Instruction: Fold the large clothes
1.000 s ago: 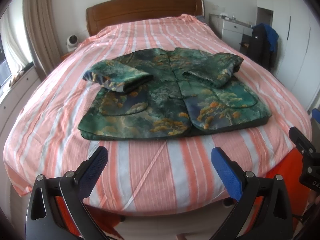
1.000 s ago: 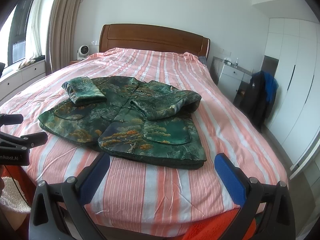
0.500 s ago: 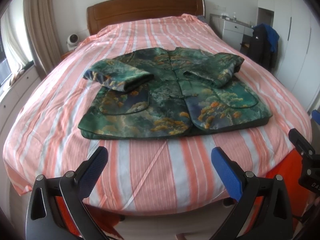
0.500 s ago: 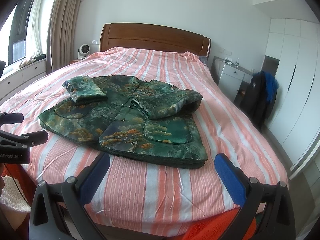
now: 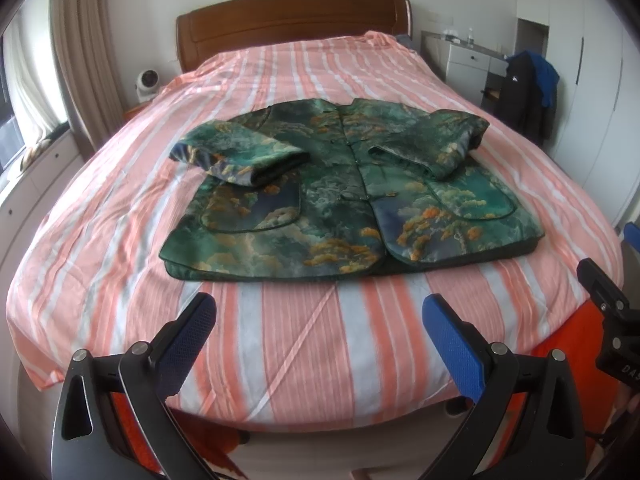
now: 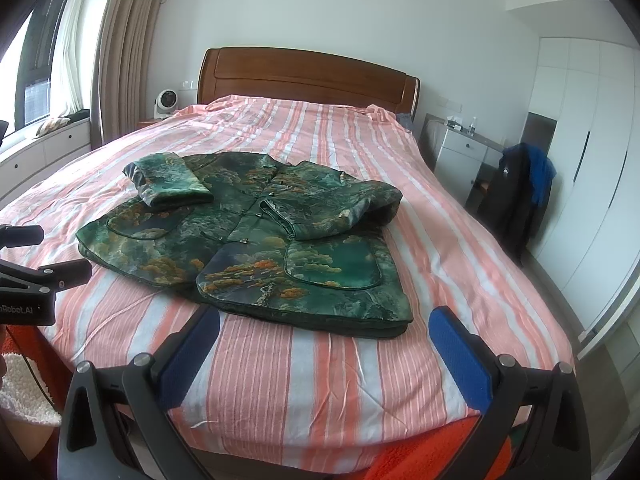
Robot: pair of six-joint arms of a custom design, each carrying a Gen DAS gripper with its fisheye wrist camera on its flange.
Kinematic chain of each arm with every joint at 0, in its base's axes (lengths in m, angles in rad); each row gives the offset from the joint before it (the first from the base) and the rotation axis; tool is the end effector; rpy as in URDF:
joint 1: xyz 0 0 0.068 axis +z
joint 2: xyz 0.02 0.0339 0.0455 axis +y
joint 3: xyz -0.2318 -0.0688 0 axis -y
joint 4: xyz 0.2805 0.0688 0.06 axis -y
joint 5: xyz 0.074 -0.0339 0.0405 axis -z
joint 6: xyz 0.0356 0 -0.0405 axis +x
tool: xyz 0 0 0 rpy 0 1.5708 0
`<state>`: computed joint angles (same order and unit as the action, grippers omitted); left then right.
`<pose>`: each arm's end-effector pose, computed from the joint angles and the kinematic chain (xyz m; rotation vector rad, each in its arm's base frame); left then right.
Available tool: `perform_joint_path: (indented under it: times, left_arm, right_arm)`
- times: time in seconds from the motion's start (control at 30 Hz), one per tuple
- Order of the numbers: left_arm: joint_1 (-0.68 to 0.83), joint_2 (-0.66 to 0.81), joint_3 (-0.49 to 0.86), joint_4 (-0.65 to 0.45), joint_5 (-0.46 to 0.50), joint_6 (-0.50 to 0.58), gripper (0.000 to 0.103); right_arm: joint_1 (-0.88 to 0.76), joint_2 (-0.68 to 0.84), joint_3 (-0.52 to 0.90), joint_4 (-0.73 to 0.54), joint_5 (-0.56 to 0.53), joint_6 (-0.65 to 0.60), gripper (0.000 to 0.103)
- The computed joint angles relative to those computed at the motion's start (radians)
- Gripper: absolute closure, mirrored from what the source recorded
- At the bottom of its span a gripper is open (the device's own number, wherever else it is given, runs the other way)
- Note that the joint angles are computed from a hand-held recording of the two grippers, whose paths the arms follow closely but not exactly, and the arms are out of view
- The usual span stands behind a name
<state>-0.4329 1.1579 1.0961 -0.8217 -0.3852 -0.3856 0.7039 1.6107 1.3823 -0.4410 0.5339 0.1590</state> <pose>0.2585 -0.1047 0.2857 -0.1091 2.3685 0.0864 0.3152 0.2438 0.2751 -0.2999 2.1147 -0.0975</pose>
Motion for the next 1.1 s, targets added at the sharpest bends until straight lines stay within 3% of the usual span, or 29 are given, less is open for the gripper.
perform_joint_path:
  times: [0.57, 0.7, 0.77, 0.9, 1.0, 1.1]
  left_arm:
    - [0.027, 0.003, 0.008, -0.014, 0.020, 0.004, 0.000]
    - [0.134, -0.017, -0.034, 0.027, 0.109, 0.052, 0.000]
    - [0.289, -0.005, -0.037, 0.046, 0.212, 0.089, 0.000]
    - [0.648, 0.200, 0.089, 0.057, 0.494, 0.164, 0.000]
    - [0.771, 0.437, 0.259, 0.049, 0.573, 0.242, 0.001]
    - [0.779, 0.639, 0.411, 0.019, 0.585, 0.304, 0.001]
  right_arm:
    - [-0.006, -0.015, -0.014, 0.004, -0.004, -0.005, 0.000]
    - [-0.007, -0.006, -0.003, -0.012, -0.006, 0.004, 0.000]
    - [-0.012, -0.003, 0.004, -0.022, -0.020, 0.006, 0.000]
    - [-0.059, -0.013, -0.013, -0.007, -0.101, 0.032, 0.000]
    - [-0.131, -0.014, -0.050, 0.061, -0.192, 0.050, 0.000]
    - [-0.264, 0.065, -0.015, 0.096, -0.395, 0.076, 0.000]
